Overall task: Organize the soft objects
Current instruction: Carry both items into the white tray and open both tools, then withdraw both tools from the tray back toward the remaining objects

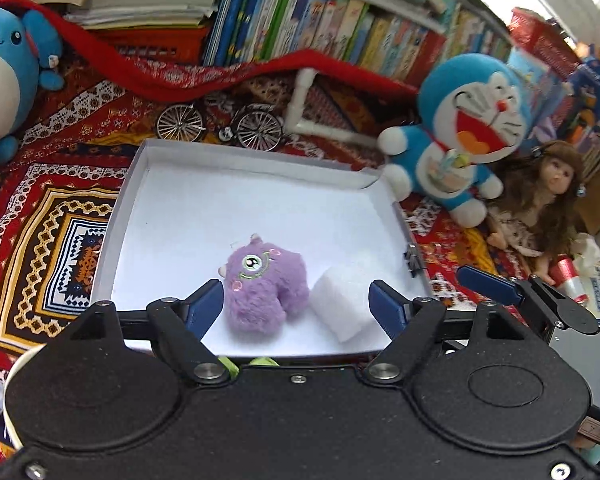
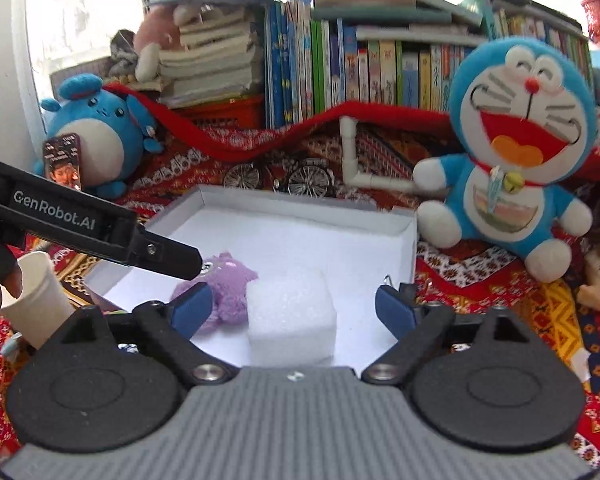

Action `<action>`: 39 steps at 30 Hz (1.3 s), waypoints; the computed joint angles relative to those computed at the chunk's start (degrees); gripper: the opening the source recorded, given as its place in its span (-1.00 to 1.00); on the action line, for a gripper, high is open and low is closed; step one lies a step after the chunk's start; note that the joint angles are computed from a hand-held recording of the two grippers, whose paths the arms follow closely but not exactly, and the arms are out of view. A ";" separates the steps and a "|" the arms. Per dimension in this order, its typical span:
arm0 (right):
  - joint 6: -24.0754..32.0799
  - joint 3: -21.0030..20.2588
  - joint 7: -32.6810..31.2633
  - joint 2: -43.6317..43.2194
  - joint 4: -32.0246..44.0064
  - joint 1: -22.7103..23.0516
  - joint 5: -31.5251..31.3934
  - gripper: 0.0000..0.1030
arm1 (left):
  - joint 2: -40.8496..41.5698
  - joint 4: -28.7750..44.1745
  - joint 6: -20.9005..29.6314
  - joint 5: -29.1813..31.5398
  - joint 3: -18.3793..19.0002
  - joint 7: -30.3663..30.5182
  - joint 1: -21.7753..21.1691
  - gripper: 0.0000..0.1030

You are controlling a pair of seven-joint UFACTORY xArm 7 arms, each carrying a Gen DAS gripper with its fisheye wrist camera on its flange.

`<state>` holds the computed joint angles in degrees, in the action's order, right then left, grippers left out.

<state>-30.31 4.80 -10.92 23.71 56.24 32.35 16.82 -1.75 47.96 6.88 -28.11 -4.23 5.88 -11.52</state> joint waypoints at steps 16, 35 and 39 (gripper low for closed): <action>-17.19 4.95 0.90 -6.88 -15.04 -2.60 -2.10 1.00 | -17.11 -17.67 -14.56 -10.50 15.80 12.72 -23.52 0.62; -27.90 5.98 5.33 -8.23 -23.09 -3.48 -2.33 1.00 | -27.01 -31.88 -25.74 1.27 10.46 2.88 -18.83 0.71; -29.34 6.19 5.71 -7.81 -23.85 -3.31 -1.57 1.00 | -28.13 -34.63 -28.11 3.71 9.46 0.11 -17.79 0.72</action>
